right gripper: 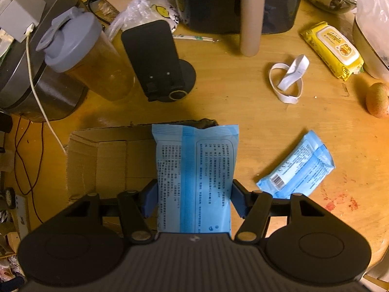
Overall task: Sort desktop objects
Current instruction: 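Lower the held blue packet into the open cardboard box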
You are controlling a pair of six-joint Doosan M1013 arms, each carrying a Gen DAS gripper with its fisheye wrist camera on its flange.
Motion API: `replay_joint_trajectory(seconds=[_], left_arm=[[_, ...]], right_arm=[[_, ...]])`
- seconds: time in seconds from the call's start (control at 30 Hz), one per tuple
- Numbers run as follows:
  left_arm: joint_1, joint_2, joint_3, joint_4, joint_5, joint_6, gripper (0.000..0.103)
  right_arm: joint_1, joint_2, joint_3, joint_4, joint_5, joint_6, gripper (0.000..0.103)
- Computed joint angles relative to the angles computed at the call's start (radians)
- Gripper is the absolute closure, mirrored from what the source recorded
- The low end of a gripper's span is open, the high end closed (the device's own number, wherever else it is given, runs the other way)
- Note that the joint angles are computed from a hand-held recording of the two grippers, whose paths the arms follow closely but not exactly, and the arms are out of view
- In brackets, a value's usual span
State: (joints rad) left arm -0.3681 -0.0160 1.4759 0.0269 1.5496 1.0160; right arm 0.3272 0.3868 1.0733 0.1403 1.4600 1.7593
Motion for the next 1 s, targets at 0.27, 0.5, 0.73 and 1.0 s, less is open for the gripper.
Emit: replay_joint_trajectory(seconds=[0.27, 0.5, 0.73, 1.0], left_arm=[[0.012, -0.007, 0.008, -0.001, -0.001, 0.002, 0.001], [0.017, -0.011, 0.013, -0.001, -0.004, -0.001, 0.001], [0.021, -0.012, 0.015, -0.006, -0.007, -0.001, 0.001], [0.025, -0.013, 0.016, -0.013, -0.01, 0.001, 0.001]], right_arm=[[0.018, 0.008, -0.01, 0.0, -0.002, 0.004, 0.043], [0.028, 0.013, -0.018, -0.001, -0.002, 0.004, 0.043], [0.033, 0.018, -0.026, -0.004, 0.0, 0.003, 0.043], [0.037, 0.023, -0.031, -0.012, 0.003, 0.004, 0.043]])
